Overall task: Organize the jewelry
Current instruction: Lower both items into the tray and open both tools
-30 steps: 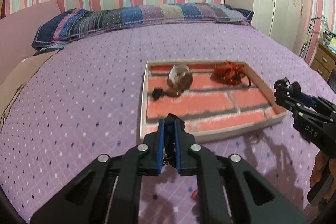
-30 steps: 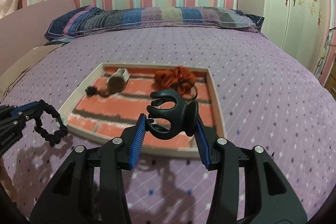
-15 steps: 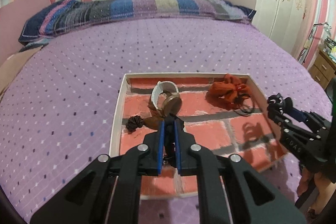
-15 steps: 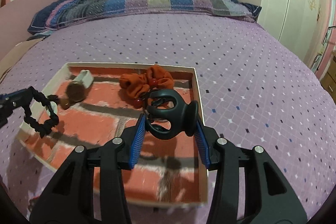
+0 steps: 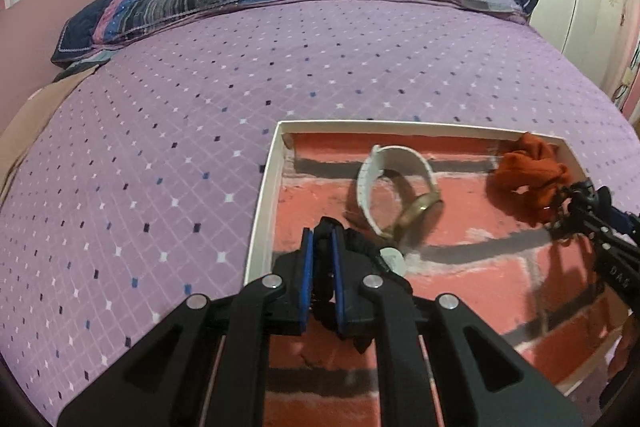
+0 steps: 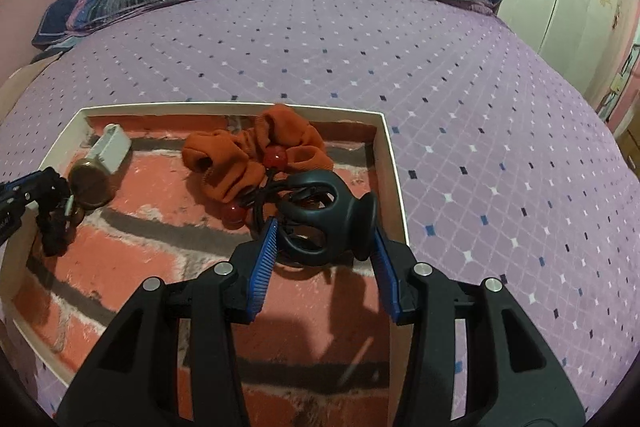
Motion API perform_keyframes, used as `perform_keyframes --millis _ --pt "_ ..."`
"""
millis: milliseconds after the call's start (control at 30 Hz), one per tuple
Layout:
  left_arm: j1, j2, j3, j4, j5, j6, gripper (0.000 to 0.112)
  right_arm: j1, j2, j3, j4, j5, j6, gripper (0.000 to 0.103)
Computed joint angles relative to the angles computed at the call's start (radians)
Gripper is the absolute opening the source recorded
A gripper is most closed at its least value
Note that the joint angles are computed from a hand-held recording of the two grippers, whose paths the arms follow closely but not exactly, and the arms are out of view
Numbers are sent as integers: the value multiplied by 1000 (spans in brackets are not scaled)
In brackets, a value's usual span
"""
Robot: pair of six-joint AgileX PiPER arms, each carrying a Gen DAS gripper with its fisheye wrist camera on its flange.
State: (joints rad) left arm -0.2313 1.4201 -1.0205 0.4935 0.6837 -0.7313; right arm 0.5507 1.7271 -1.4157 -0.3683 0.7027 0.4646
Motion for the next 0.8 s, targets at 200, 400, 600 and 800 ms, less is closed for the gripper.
perform_keyframes --millis 200,400,600,800 --pt "-8 2 21 44 3 -38 11 -12 23 -26 38 22 -44 46" --pt "-41 -22 13 43 52 -37 22 -29 28 -43 105 45 -110 55" --pt "-92 -100 11 70 108 -67 54 -61 -75 3 228 32 -248 72" --pt "-185 -224 -12 79 206 -102 71 -135 -253 70 338 46 -381 91"
